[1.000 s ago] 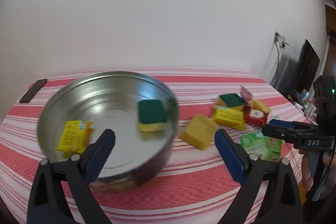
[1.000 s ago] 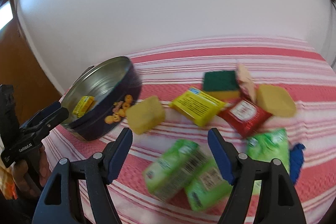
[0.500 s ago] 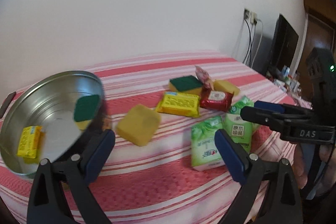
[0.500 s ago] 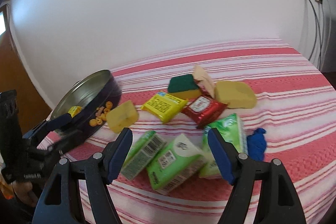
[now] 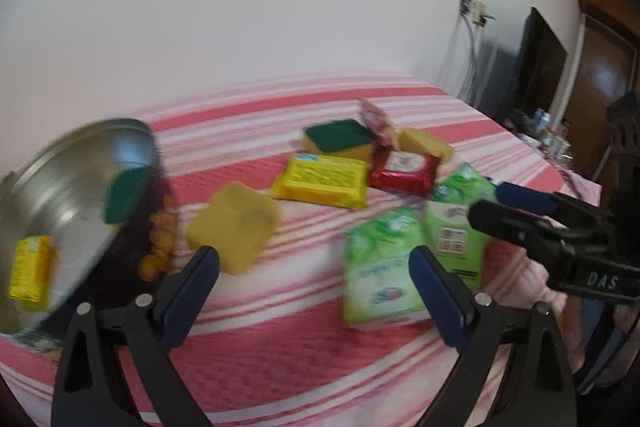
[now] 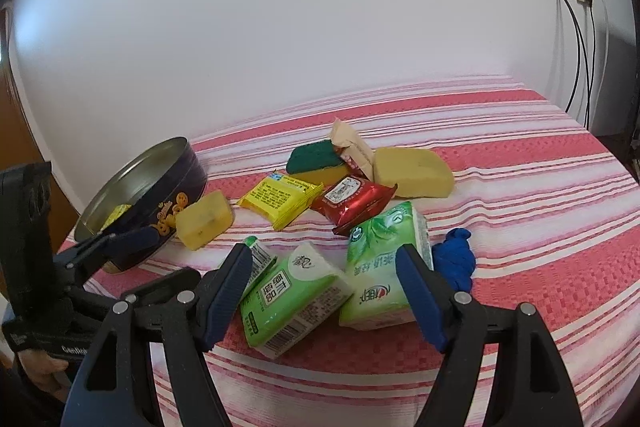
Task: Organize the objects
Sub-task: 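Withdraw both grippers from the tin back toward the item pile, then grasp the light green tea box with the right gripper while the left grasps the yellow sponge block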
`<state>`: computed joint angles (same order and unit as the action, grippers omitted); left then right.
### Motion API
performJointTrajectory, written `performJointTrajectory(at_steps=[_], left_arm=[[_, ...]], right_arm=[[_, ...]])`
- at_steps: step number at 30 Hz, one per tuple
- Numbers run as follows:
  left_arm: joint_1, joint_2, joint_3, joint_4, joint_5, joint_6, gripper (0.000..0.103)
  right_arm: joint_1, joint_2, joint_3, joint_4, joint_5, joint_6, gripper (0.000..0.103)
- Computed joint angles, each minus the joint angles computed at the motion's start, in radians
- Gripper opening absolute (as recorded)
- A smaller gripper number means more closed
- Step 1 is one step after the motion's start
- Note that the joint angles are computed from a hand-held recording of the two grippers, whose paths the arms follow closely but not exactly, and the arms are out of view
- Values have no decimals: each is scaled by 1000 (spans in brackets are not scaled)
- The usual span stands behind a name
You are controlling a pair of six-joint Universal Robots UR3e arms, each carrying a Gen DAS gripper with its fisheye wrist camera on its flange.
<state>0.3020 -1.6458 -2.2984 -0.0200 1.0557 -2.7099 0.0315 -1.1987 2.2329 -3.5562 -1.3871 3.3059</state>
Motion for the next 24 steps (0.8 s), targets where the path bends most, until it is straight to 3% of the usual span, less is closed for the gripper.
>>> performJointTrajectory(at_steps=[4,10,19,24], left_arm=[[95,69,-54,66,-22,2,100],[207,106,-45,28,-81,10,102],[232,112,-54,-62,-133,83,102],[207,97,-49,-59,-118,86,102]], right_arm=[[41,18,-41,23,-18,-45,76],[112,42,-137,115,-2,-154,76],[188,86,-317,387,-40,-398,98],[218,122,-393,468,-109,-459,98]])
